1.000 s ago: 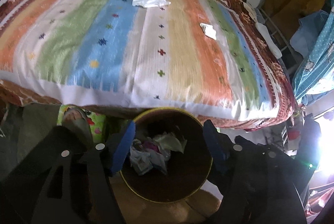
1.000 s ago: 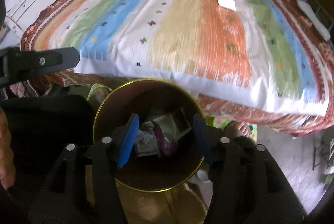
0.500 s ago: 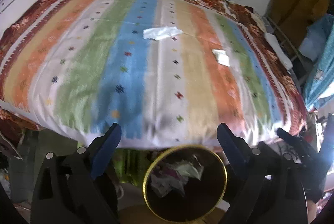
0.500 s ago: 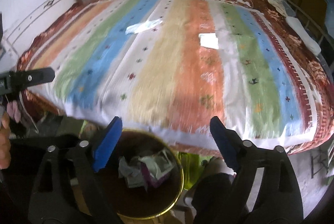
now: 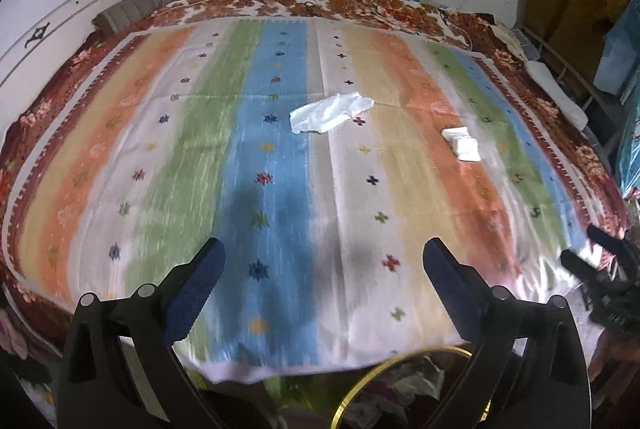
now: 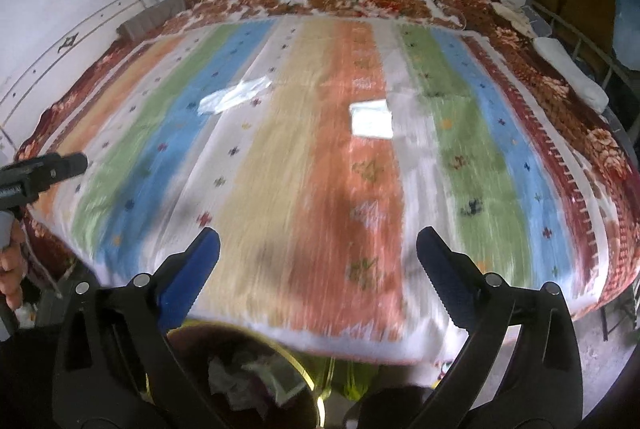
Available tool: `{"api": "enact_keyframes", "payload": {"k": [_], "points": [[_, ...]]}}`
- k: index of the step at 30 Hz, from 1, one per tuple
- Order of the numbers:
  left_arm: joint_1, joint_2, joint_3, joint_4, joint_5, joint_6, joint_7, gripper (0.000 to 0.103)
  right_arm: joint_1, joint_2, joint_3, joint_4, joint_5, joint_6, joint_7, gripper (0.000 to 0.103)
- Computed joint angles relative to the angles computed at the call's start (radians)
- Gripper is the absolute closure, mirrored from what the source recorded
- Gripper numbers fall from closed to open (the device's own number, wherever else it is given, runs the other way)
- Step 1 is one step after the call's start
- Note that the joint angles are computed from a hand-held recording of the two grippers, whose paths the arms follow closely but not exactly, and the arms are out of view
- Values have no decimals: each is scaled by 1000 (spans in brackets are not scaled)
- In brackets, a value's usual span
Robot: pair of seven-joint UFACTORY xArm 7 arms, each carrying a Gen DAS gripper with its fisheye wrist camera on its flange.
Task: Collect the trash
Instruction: 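Lower both open grippers toward the two white tissues on the bed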
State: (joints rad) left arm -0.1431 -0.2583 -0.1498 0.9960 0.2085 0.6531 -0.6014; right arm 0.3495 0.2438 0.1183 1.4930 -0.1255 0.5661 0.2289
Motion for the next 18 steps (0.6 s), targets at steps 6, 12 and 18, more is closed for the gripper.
{"api": "enact_keyframes", "payload": {"k": [6, 12, 18], "points": [[3, 100, 32, 37, 2, -75, 104, 6, -12, 103, -6, 95, 29, -11, -24, 9], [7, 220, 51, 106, 16, -135, 144, 6, -3, 209, -27, 206, 22, -6, -34, 9], [-2, 345, 81, 216, -3, -131, 176, 6, -4, 329, -38, 325, 30, -22, -59, 9]]}}
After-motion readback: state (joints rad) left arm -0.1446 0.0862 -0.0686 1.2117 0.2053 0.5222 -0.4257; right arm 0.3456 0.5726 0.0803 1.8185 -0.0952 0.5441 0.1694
